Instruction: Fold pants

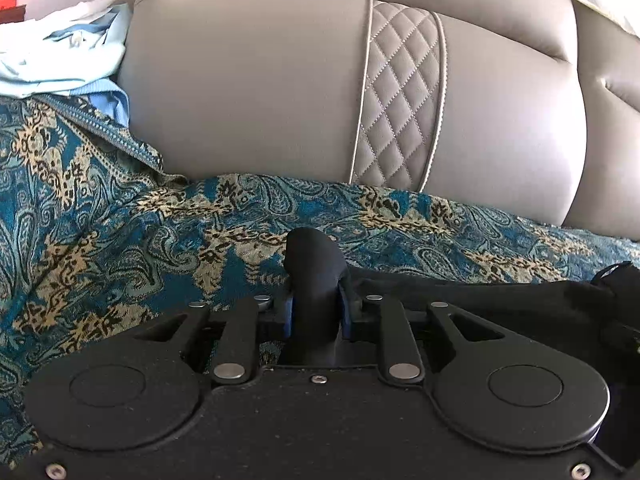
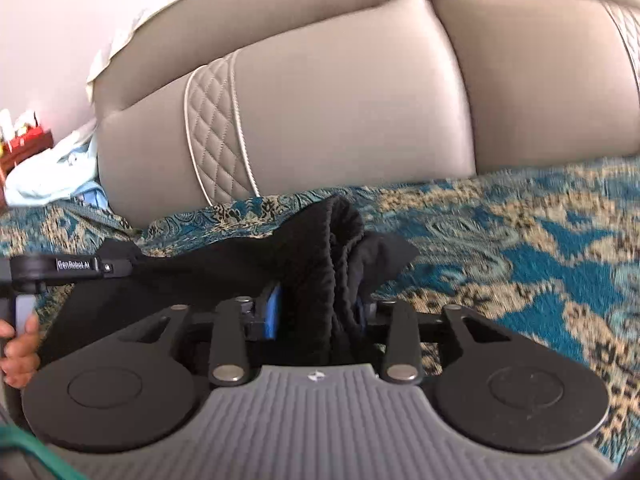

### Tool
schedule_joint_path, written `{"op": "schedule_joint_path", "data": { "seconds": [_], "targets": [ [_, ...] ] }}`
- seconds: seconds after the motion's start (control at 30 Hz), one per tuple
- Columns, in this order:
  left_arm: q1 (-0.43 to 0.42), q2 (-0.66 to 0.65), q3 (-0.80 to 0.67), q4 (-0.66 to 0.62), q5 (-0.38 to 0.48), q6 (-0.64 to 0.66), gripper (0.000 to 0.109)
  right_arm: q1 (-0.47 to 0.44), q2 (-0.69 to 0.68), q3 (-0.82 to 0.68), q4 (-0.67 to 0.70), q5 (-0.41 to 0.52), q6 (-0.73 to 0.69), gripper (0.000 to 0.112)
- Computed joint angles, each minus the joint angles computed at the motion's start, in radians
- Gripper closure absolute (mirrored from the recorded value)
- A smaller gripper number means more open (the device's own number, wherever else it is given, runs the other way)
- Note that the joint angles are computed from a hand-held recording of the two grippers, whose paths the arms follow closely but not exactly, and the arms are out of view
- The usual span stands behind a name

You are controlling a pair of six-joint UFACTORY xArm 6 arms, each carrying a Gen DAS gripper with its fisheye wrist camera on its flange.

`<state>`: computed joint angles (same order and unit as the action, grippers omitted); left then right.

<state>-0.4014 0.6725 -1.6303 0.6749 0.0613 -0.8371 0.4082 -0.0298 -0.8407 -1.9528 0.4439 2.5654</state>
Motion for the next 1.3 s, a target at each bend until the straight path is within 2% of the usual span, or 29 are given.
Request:
{"op": "schedule_joint_path", "data": {
  "seconds": [0.1,0.13,0.33,0.4,0.47,0.53,0.7,0.9,1.0,1.07,1.3],
  "targets": [
    [0.000,-0.001,0.001,0.057,0.015,-0.049,0.081,-0.001,-0.007,0.010,0.005,0.002,-0.009,0.068],
    [-0.003,0.003,-0.003,0.052,0.025,-0.048,0.078,0.002,-0.005,0.009,0.021,0.006,-0.029,0.063],
    [-0.004,0.008,0.016,-0.164,0.002,0.105,0.066,0.001,0.001,-0.003,0.036,-0.006,-0.059,0.044],
    [-0.003,0.005,0.014,-0.148,0.012,0.087,0.061,0.005,0.006,-0.010,0.053,-0.005,-0.095,0.038],
    [-0.003,0.006,0.014,-0.171,0.015,0.103,0.059,0.011,0.013,-0.019,0.079,-0.002,-0.141,0.027],
    [-0.003,0.007,0.012,-0.190,0.018,0.116,0.058,0.017,0.014,-0.021,0.109,0.005,-0.181,0.022],
    [-0.003,0.009,0.001,-0.133,0.038,0.068,0.052,0.025,0.013,-0.019,0.181,0.024,-0.256,0.010],
    [-0.004,0.009,0.001,-0.168,0.042,0.096,0.043,0.027,0.013,-0.016,0.210,0.035,-0.274,0.009],
    [-0.006,0.009,-0.010,-0.110,0.072,0.049,0.029,0.034,0.017,-0.020,0.247,0.048,-0.322,0.009],
    [-0.010,0.009,-0.016,-0.125,0.095,0.062,0.017,0.036,0.017,-0.020,0.263,0.052,-0.348,0.009],
    [-0.016,-0.016,-0.001,-0.067,0.133,0.025,0.012,0.062,0.005,-0.004,0.323,0.109,-0.412,0.009]
  ]
}}
